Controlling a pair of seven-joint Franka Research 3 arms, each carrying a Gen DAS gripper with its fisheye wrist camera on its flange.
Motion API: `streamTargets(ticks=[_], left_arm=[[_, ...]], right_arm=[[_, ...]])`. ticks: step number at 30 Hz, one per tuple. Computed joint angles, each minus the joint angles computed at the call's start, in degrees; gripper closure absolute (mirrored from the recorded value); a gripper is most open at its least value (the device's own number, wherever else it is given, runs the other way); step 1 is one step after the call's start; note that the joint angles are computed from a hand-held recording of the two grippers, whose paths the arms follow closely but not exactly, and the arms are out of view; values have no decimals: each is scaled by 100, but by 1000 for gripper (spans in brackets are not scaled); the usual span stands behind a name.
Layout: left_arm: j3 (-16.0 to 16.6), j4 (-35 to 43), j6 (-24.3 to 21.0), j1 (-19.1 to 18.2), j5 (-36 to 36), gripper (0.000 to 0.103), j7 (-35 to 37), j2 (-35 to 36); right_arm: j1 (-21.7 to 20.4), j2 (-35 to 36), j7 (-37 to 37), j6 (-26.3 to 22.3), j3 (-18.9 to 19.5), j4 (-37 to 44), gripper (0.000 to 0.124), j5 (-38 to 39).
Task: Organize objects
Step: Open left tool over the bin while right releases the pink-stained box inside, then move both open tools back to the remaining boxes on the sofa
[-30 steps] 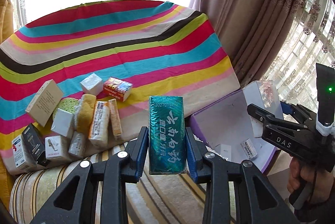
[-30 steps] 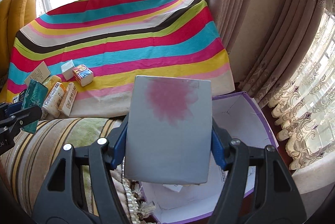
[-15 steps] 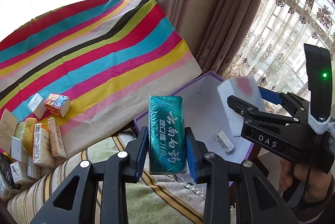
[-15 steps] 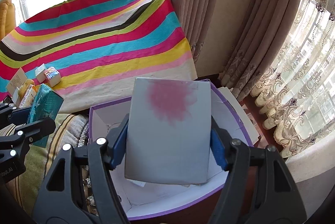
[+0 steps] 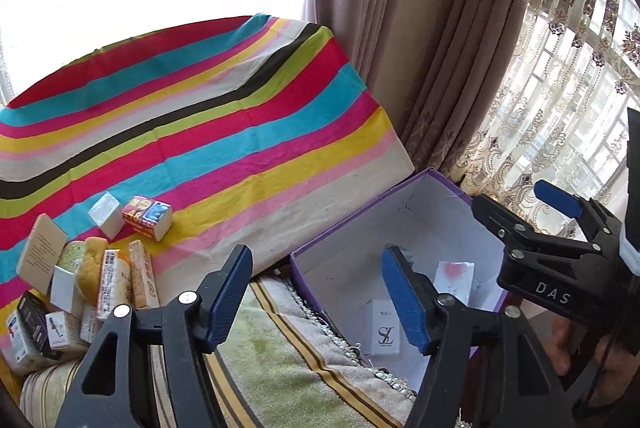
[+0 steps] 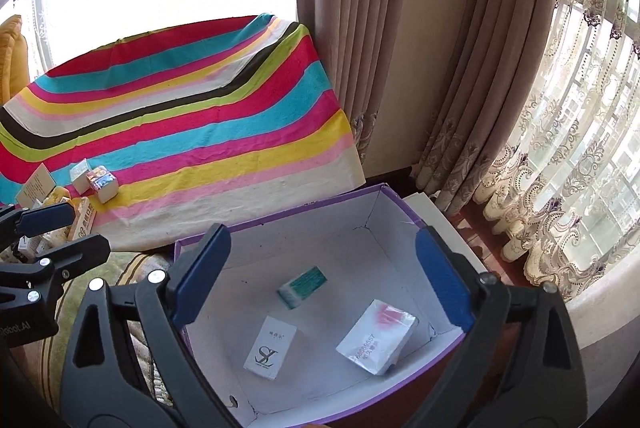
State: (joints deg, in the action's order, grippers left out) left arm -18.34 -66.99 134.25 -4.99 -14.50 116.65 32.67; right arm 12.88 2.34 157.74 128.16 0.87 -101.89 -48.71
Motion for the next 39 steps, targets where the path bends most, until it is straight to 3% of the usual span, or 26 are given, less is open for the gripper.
streamTargets(ticks=[2,6,10,12,15,17,28,35,39], left_arm=[[43,-137,206,16,19,32,-75,-102],[-177,-679,773,303,-392,26,414,-402],[-254,-1215,1371,475,-615,25,894,-680],[-396,-1103,990,699,-959,25,1186,-642],[-114,-958,690,605,-856,25,869,-620],[-26,-1043,748,636,-854,25,786,-673],[289,-1409,848,1139,-1099,25,270,-856],[488,-1515,949,1380,-983,25,-108,-912],[567,-1438,941,1489,-850,25,-326,-837]], right_arm=[[33,11,139,-56,17,52,25,-170],[161,53,315,-234,71,118,23,-905],[218,61,418,-37,86,113,23,-1131],[165,-6,364,515,51,-18,23,-1003],[100,53,33,962,48,10,23,-391],[118,155,-273,1019,54,114,23,-15],[371,449,-783,1297,-39,378,23,509],[435,572,-1155,1594,-114,443,23,1020],[504,711,-1333,1527,-142,621,23,1241]])
